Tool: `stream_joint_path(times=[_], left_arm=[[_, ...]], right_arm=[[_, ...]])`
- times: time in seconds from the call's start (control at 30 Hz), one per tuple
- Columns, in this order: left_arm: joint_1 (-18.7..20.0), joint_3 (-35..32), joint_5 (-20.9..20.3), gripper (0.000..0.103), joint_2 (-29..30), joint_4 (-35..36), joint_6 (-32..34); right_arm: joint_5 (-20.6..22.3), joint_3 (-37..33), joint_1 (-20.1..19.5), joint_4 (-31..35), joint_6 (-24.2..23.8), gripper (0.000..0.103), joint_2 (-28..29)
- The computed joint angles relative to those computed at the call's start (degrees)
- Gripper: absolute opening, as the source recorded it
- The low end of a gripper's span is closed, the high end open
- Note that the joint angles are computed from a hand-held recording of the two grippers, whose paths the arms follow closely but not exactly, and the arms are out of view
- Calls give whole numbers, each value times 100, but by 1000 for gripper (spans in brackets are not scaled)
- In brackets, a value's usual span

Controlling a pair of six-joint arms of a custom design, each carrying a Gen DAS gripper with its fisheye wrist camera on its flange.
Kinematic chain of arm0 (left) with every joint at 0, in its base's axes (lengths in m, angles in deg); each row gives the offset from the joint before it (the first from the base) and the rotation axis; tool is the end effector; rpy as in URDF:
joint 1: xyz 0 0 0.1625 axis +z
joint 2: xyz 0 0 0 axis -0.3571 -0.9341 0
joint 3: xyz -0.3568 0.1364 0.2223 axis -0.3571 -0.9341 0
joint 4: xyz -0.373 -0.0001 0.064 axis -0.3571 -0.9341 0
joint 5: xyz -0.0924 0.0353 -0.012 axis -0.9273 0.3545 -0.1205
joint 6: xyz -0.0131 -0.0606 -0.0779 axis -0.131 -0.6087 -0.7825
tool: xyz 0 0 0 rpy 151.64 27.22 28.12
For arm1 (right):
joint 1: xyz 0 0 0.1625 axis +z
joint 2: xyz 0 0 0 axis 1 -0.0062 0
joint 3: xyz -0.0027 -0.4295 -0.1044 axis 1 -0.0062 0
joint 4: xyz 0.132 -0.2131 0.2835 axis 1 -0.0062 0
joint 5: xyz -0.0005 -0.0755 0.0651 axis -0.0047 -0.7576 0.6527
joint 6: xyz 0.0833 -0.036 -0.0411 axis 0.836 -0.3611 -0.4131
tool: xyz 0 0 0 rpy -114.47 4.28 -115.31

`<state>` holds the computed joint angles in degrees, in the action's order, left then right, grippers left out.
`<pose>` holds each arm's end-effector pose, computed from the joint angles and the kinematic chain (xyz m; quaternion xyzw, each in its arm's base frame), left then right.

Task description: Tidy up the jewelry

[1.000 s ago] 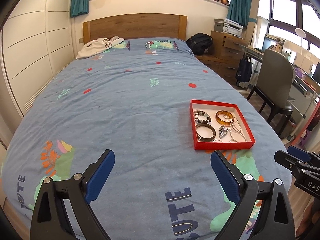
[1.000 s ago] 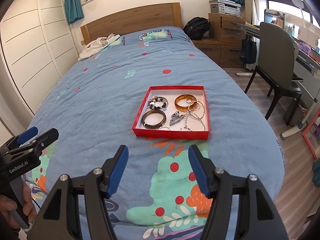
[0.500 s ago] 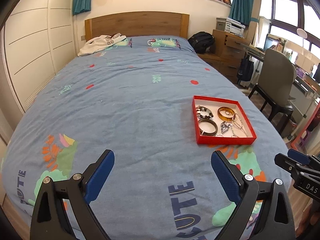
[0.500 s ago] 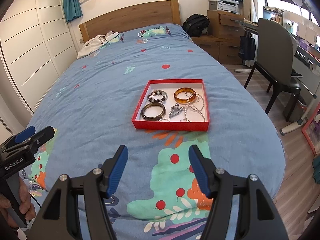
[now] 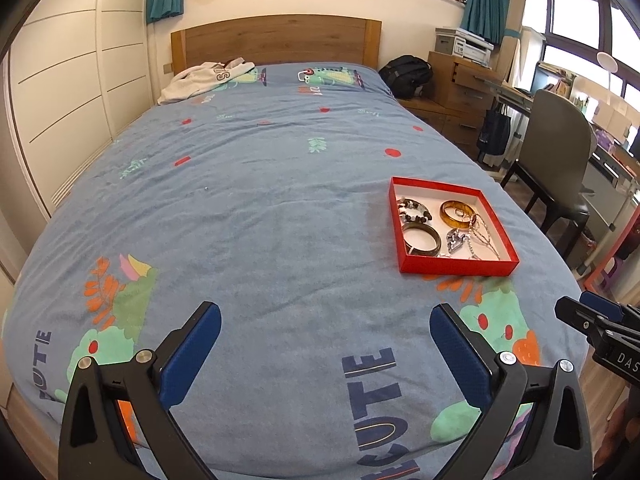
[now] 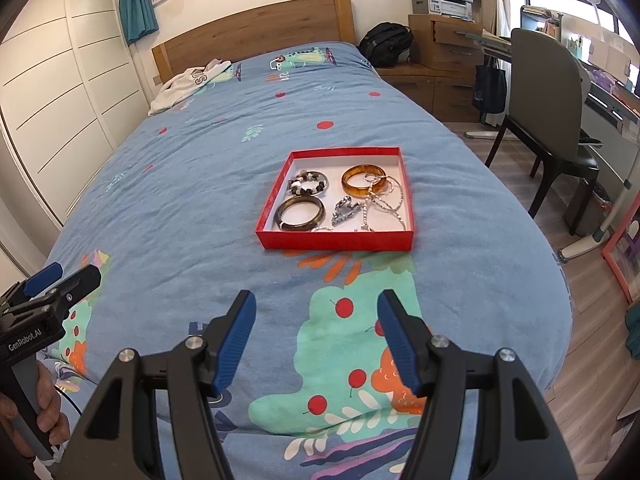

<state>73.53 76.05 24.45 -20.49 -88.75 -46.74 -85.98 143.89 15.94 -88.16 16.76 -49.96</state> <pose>-0.2123 -0.6427 0.2562 0.0450 0.8399 -0.3978 0.3665 0.2850 -0.7056 0.1788 0.2321 -0.8969 0.2754 0.2567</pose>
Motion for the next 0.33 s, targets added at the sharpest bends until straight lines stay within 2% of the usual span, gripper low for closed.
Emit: stream_joint_path(times=[0.33], left_arm=[[11, -22, -73, 102, -32, 179, -213]], right_arm=[[-5, -5, -38, -10, -14, 62, -9]])
